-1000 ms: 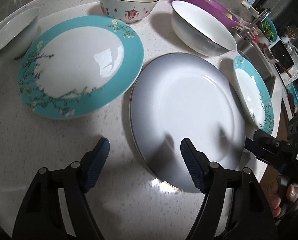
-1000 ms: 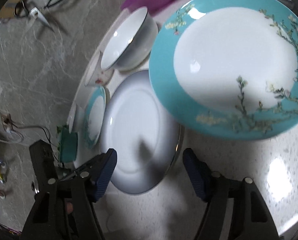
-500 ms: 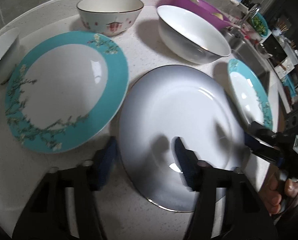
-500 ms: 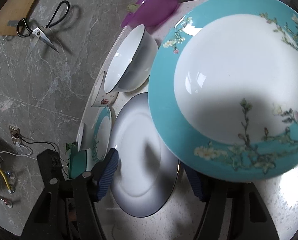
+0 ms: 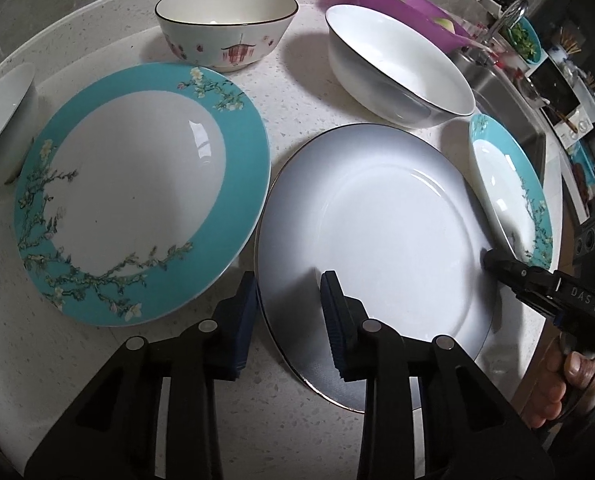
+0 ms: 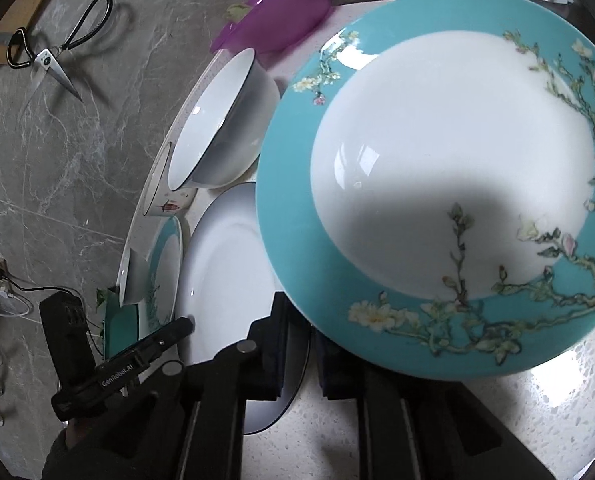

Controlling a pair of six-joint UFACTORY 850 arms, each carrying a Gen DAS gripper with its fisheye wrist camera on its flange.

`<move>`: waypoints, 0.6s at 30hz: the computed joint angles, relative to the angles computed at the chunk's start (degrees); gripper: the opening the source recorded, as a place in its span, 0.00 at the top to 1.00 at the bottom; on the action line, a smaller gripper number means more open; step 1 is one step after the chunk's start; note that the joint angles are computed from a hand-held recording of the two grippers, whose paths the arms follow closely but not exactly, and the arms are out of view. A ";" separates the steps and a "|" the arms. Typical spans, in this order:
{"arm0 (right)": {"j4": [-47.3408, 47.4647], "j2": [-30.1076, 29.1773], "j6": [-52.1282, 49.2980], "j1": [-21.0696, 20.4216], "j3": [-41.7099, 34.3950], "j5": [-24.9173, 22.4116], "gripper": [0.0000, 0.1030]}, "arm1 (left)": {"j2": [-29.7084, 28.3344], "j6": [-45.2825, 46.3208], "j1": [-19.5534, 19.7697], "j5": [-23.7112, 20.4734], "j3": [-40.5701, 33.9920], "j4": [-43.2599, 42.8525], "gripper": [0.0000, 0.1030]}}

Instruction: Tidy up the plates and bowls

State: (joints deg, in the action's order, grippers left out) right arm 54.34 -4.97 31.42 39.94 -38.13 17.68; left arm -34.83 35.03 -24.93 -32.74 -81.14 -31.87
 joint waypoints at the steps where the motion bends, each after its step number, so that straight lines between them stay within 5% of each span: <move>1: 0.92 -0.07 -1.00 0.00 -0.20 -0.24 0.86 | 0.11 0.05 0.00 0.12 0.11 0.06 0.72; 18: 13.75 -0.25 -15.79 1.48 -1.79 -1.38 0.85 | 4.07 5.93 1.73 2.06 6.61 -6.53 0.76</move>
